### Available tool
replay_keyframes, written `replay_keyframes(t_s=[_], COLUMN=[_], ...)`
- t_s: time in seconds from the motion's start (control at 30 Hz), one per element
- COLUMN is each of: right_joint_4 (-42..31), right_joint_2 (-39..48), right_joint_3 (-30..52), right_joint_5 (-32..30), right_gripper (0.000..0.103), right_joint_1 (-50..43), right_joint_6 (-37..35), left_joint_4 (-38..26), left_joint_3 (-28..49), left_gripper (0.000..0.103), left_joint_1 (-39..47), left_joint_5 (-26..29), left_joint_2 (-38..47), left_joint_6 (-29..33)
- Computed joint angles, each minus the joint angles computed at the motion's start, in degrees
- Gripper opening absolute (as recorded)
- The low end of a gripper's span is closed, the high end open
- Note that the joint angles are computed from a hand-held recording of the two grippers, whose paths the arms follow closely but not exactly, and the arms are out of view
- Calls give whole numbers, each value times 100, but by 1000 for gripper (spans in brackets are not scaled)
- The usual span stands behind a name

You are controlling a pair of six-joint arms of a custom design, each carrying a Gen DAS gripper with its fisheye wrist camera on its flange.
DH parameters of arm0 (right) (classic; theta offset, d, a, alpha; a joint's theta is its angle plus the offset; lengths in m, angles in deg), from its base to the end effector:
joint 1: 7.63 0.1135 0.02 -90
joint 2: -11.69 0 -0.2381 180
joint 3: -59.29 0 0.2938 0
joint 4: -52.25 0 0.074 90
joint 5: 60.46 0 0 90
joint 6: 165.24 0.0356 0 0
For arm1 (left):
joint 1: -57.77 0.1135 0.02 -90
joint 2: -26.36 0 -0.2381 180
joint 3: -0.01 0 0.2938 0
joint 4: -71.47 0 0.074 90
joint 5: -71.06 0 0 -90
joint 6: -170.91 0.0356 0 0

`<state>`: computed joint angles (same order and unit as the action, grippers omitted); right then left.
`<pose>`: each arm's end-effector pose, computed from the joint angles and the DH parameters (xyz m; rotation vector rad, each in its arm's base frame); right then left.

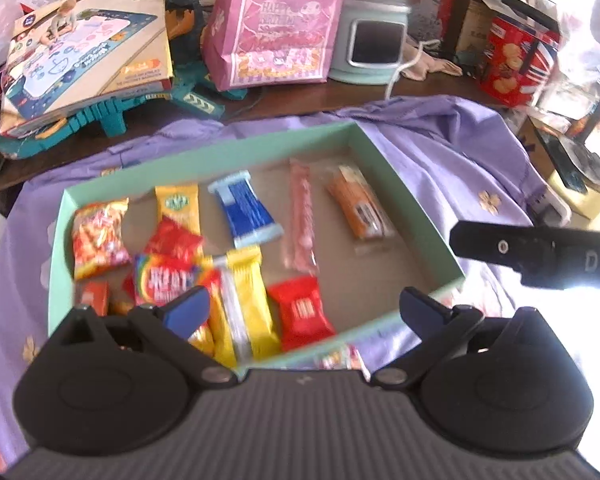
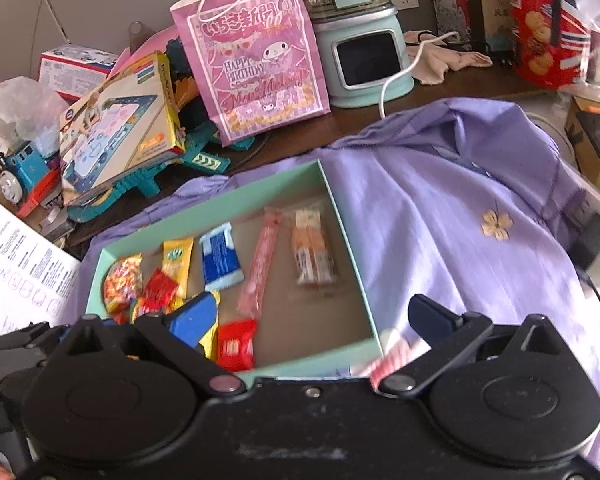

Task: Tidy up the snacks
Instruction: 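Move both tools back toward the remaining snack pile, then grasp the purple grape candy bag with the right tool while the left reaches the orange bag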

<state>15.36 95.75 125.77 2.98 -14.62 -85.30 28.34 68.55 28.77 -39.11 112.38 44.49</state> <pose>0.3364 -0.0252 0.1754 -0.2487 2.4230 0.4516 0.3002 -0.1524 0.1692 -0.2810 2.5129 0.0200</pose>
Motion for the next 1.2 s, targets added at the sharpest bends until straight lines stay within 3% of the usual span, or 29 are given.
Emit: replay_keyframes(t_s=[0.43, 0.9, 1.2], right_joint_4=[-578, -423, -26], right_joint_2=[-1073, -660, -210], right_joint_3=[-1482, -1756, -1805], right_joint_5=[-373, -533, -331], right_gripper=[103, 103, 77], right_joint_1=[-1085, -1608, -1134], right_joint_6=[-970, -1155, -902], left_joint_4=[-169, 76, 440], left_joint_3=[-853, -893, -803], left_gripper=[103, 103, 103], left_joint_1=[-1230, -1474, -1398], left_joint_5=[-22, 215, 391], left_joint_2=[-146, 375, 802], left_joint_6=[-1108, -1505, -1383])
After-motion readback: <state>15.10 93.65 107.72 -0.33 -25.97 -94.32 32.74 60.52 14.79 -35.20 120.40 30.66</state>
